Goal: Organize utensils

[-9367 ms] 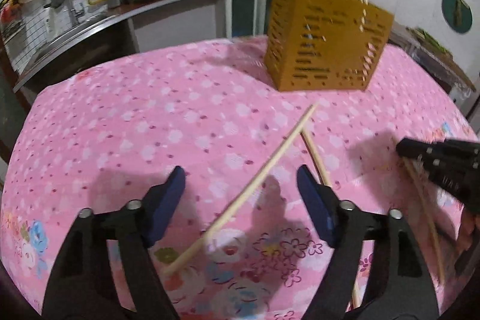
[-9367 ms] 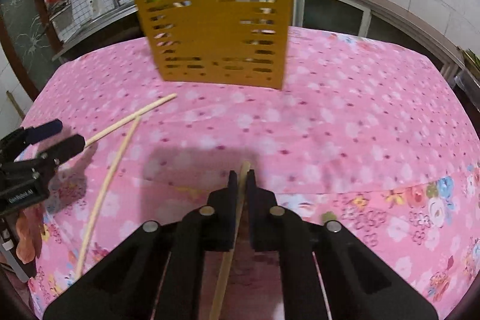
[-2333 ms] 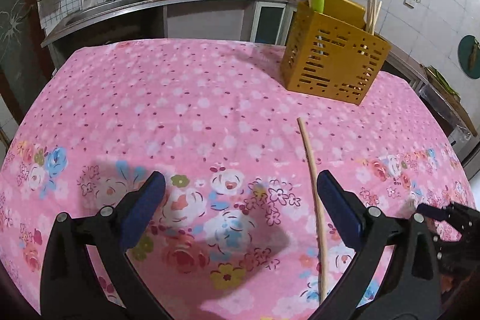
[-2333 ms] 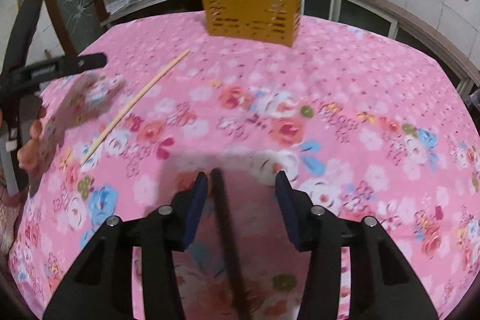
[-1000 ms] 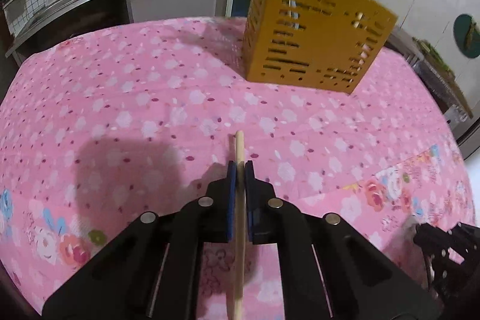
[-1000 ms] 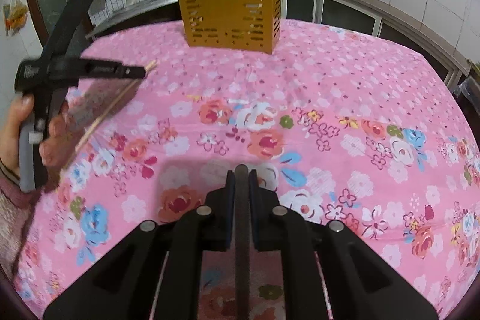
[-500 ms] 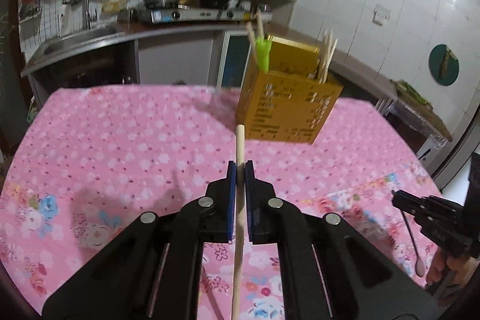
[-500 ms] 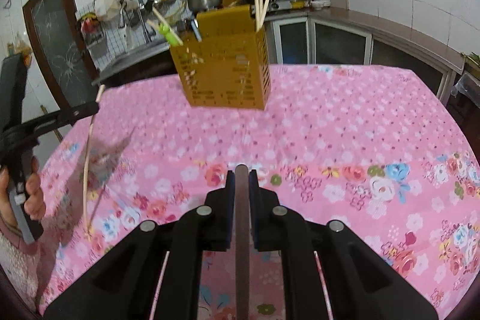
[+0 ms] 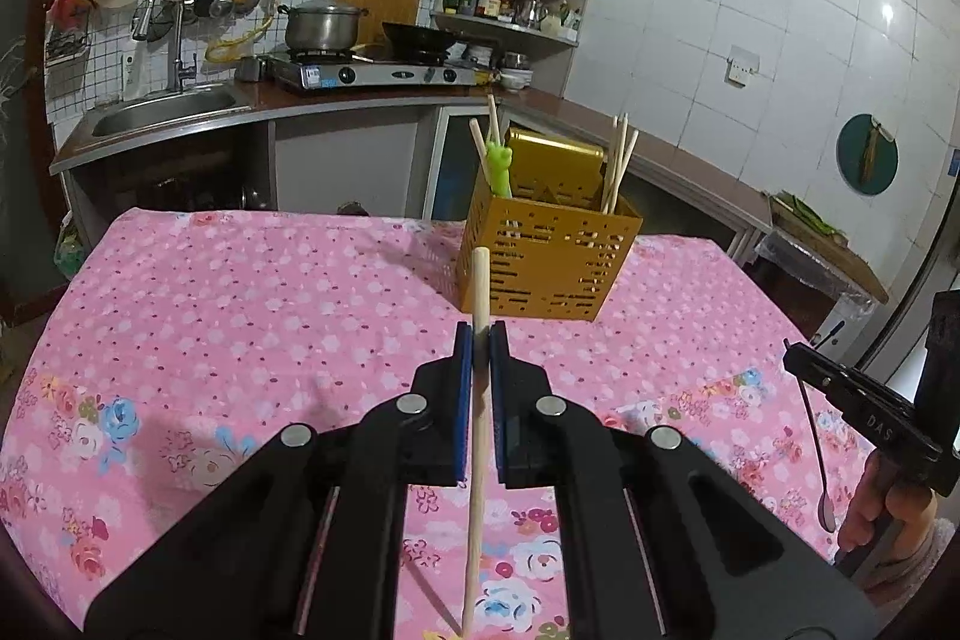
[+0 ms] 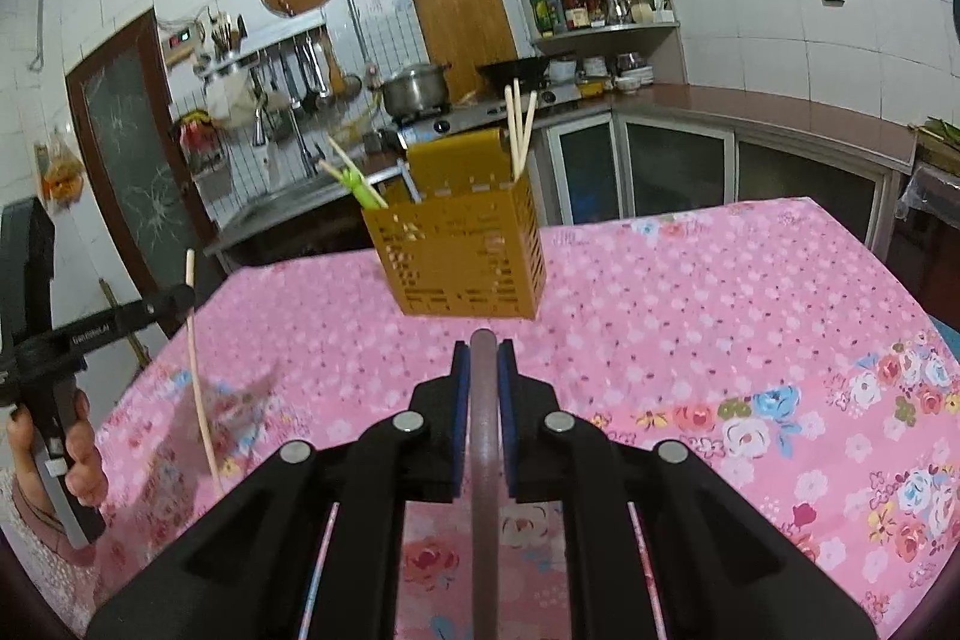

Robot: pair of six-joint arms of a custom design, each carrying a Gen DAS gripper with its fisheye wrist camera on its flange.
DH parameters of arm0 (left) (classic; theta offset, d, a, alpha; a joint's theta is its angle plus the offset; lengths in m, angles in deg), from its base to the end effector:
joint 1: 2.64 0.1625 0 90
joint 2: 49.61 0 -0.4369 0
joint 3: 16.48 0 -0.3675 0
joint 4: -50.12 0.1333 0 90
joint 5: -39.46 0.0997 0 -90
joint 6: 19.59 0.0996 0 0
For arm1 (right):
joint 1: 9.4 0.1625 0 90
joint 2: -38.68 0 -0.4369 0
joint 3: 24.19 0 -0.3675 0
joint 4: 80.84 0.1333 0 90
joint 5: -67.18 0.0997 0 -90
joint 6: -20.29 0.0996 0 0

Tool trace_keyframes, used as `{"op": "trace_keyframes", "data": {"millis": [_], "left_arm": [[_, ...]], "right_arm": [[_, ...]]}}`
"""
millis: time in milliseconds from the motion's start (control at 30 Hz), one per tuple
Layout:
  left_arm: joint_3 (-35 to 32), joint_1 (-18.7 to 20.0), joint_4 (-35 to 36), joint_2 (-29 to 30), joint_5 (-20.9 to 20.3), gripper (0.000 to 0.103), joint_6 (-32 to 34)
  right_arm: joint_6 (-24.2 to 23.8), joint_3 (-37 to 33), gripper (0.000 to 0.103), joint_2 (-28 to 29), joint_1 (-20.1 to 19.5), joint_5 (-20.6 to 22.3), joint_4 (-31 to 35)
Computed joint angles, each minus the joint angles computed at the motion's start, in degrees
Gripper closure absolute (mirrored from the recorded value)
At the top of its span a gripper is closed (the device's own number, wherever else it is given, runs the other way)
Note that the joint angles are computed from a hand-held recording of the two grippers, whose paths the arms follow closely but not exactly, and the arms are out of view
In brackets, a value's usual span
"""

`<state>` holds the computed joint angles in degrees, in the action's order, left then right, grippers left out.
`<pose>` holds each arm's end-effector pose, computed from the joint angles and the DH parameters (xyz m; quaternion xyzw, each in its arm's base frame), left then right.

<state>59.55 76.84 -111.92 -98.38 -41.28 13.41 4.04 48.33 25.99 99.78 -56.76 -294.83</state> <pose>0.0090 -0.7692 0.3232 0.3131 0.8673 -0.3578 0.1472 0.3128 -0.6628 -0.0055 0.0989 -0.8192 0.5141 0.2342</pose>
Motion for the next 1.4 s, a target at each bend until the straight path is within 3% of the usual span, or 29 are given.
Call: {"op": "trace_keyframes", "data": {"millis": [167, 567, 667, 800, 1100, 1400], "left_arm": [[1.0, -0.39, -1.24, -1.18, -1.47, 0.099, 0.34], [0.98, -1.73, -1.72, -1.78, -3.58, 0.099, 0.84], [0.41, -1.81, -1.51, -1.5, -3.87, 0.099, 0.8], [-0.96, -1.92, -0.26, -0.98, -4.37, 0.099, 0.32], [-2.12, -1.91, 1.54, -0.41, -4.42, 0.099, -0.34], [-3.89, -1.55, 2.95, 0.58, -3.02, 0.099, -0.38]], "right_arm": [[1.33, 1.17, 0.094, -1.14, -0.45, 2.37, -1.64], [2.65, -0.19, 0.094, -1.87, -0.27, 3.33, -1.08], [-0.36, -2.64, 0.102, -0.68, 0.39, 1.33, -1.74], [-3.93, -6.3, 0.103, 0.62, 1.04, -1.17, -0.69], [4.61, -5.57, 0.103, -0.71, -2.21, -2.94, 7.1], [8.51, -8.98, 0.103, 1.33, -3.92, -6.51, 15.8]]}}
